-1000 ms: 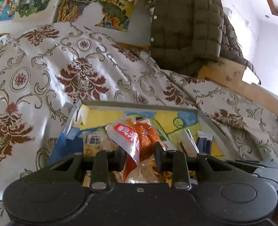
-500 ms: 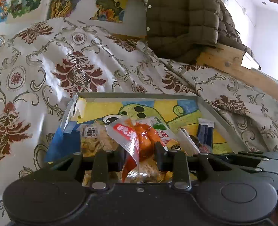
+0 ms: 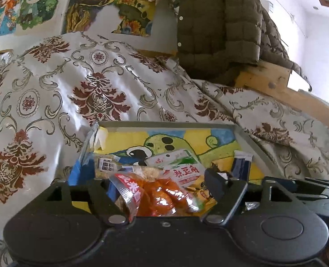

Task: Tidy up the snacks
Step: 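Lower both snacks into the tray and open both grippers, then withdraw both open tools up and away from the tray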

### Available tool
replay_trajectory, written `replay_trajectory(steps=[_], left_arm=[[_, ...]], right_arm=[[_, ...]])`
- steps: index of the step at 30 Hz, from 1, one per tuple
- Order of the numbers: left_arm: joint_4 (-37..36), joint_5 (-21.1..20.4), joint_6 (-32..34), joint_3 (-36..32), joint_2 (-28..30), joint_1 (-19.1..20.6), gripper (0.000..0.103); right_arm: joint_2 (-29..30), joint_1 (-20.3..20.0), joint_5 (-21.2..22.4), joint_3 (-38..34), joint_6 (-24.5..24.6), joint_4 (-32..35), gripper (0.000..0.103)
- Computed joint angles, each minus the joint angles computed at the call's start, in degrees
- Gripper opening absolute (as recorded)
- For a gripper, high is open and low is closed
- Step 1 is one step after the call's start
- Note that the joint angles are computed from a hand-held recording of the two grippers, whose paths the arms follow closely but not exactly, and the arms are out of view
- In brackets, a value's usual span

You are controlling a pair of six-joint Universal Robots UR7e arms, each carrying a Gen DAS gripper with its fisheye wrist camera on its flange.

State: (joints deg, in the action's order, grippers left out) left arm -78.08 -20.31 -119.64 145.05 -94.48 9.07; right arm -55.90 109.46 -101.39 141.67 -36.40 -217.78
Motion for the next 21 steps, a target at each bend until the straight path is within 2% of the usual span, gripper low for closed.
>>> replay_trajectory(steps=[4,6,11,16,21], left_arm=[[10.27,-0.7,-9.11,-2.62,2.38,-2.38,0.097],[14.4,-0.58,-11.88,-3.54,3.54,-3.45,0.099],[20.39,-3.41,-17.04,-5.78,5.52,-6.21,0.1],[27.65,-7.61,-25.9,-8.16,8.89,-11.25,0.102],[31.58,-13.07,-31.28,-10.15,11.67,-16.56,0.102]], right_arm=[[-2.78,0.18,0.19,0.82,1.75,-0.23,0.06],[-4.32,0.19,0.48,1.12,2.33,-0.01,0.064],[-7.88,0.51,0.9,2.72,1.4,-0.59,0.073],[-11.51,0.6,1.63,5.13,2.17,-1.89,0.083],[-15.5,0.57,2.45,7.92,1.42,-3.84,0.09]])
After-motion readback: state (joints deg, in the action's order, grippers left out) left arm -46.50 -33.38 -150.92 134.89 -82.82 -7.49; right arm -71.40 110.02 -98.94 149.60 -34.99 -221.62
